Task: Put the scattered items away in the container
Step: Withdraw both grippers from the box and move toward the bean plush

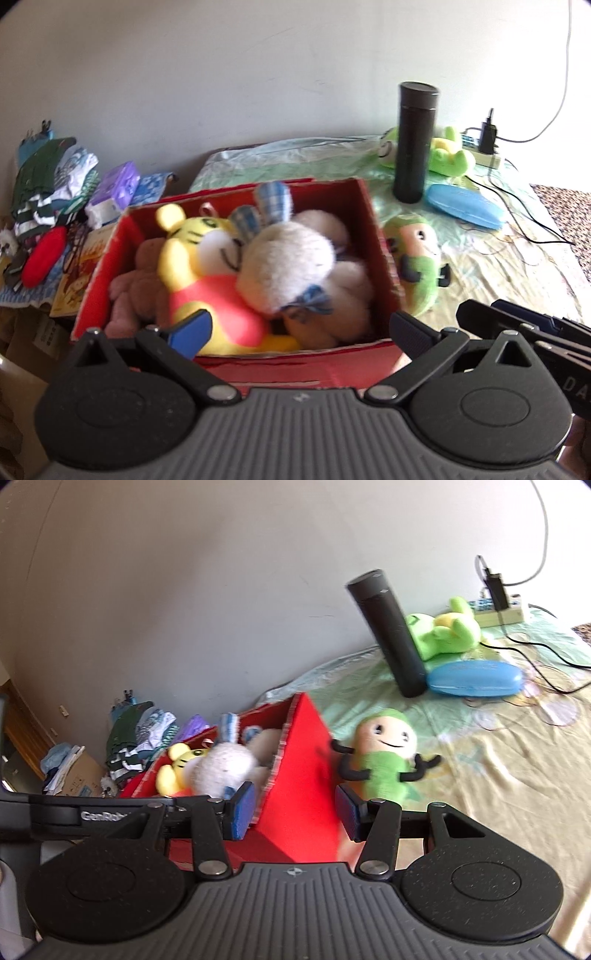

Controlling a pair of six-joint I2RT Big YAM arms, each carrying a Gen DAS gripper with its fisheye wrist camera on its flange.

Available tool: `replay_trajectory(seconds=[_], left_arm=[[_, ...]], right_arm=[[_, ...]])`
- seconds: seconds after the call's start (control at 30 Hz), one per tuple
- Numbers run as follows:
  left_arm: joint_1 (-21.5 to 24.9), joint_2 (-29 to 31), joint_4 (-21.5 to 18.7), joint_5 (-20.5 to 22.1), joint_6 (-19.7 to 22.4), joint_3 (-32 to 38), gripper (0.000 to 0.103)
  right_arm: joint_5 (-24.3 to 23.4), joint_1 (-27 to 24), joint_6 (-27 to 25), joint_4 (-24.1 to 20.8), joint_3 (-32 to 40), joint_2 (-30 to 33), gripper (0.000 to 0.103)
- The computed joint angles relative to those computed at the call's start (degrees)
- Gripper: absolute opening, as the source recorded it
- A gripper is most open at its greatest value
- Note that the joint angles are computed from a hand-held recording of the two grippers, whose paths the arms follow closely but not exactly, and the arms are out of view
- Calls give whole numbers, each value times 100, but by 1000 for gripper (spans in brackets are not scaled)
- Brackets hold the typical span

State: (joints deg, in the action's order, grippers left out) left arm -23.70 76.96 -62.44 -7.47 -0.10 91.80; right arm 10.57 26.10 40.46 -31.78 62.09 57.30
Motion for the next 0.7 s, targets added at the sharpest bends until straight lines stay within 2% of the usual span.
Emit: replay_trajectory(seconds=[0.27, 0.43, 0.7], left_arm=[[-302, 4, 47, 103, 122, 8, 102], [-490, -100, 222, 423, 372, -145, 102], [-714, -158, 536, 951, 688, -505, 102]], right_arm=[[-5, -240, 204, -312, -176, -285, 53], [-122, -416, 456, -486, -309, -420, 53], [-20, -639, 707, -757, -543, -699, 53]])
